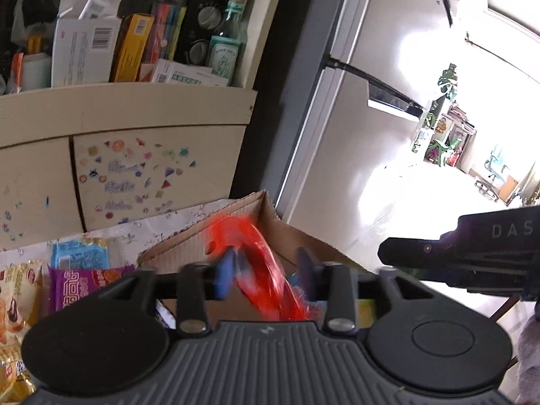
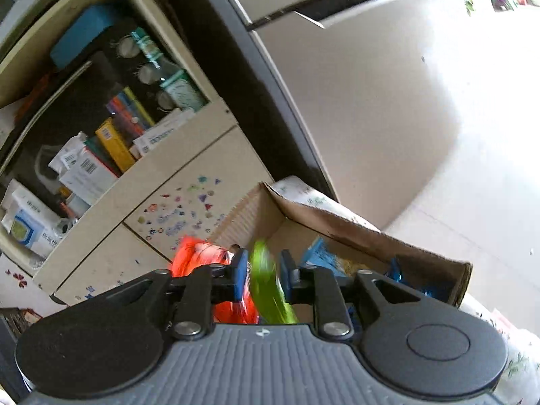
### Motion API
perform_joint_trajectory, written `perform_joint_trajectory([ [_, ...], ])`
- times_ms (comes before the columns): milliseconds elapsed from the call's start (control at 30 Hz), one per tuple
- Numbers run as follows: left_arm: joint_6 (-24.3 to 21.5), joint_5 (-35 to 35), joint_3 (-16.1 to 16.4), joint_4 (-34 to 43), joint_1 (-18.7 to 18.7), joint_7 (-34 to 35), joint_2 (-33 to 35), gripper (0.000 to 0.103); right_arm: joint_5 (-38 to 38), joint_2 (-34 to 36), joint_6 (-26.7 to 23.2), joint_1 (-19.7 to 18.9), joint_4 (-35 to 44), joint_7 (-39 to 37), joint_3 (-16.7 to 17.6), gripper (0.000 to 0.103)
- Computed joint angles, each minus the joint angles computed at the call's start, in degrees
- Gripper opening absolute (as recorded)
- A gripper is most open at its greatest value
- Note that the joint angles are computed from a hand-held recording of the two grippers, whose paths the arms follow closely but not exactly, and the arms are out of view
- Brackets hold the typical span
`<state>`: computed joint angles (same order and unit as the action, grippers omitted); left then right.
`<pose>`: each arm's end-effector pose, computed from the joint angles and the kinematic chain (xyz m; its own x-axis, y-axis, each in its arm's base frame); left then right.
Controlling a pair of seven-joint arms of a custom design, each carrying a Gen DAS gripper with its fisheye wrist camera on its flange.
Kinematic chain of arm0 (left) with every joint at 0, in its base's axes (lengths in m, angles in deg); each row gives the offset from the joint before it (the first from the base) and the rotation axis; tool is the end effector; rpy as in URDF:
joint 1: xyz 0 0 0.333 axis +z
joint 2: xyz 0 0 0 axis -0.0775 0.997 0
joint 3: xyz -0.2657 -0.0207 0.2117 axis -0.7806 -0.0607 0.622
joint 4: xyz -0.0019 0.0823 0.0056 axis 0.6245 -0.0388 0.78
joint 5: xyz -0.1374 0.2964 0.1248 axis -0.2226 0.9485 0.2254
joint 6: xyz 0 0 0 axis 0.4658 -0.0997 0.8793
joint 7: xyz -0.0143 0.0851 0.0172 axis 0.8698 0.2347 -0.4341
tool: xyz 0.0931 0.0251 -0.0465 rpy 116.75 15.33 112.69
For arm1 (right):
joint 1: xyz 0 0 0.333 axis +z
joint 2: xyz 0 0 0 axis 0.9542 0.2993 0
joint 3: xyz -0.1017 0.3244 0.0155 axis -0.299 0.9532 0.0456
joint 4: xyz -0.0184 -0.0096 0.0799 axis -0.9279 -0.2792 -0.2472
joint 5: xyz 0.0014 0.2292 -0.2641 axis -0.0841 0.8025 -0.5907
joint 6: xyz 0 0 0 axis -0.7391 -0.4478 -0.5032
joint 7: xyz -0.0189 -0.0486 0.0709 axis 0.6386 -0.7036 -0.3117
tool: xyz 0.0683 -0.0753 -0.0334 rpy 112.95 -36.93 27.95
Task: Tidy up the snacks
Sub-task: 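Lower both packets into the box and open both grippers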
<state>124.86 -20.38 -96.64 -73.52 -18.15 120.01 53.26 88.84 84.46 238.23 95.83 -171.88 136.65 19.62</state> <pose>0.4381 -0.1310 0.4302 0.0454 -0.9646 0.2597 -0.5390 -0.2425 -0.8066 0.4639 0.1725 0.4791 0.1554 -0.8798 -0.4492 -0.7729 0.1749 -0.6099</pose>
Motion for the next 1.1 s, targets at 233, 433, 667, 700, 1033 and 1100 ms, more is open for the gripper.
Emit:
perform_joint_trajectory([
  [233,-0.8,-4.8,-0.9,-1.1,0.7,1.1,-3.5,0.077,3.7,-0.7,-1.0,0.3,-0.1,-3.7,-0.3,0.064],
  [433,-3.8,-9.4,-2.9,-2.1,2.9,4.1,-6.1,0.079,6.5,-1.0,-4.6,0.5,0.6,-10.5,-0.1,0.069],
  [667,-6.3,-13.4,-6.3,-3.9,6.8,6.7,-9.3,0.084,7.7,-1.7,-8.0,0.9,0.6,-17.3,0.5,0.076],
  [700,-6.5,-14.0,-6.8,-4.3,7.5,6.9,-10.0,0.084,7.7,-1.7,-8.3,1.0,0.5,-17.9,0.6,0.076],
  [1033,-11.2,-13.6,-11.2,-9.0,15.9,3.9,-16.8,0.090,6.2,-2.6,-13.5,2.2,-0.9,-24.7,1.2,0.080],
  [1100,-12.0,-12.2,-10.6,-10.2,16.5,2.2,-18.2,0.090,5.7,-2.8,-14.7,2.5,-1.3,-26.4,1.3,0.081],
])
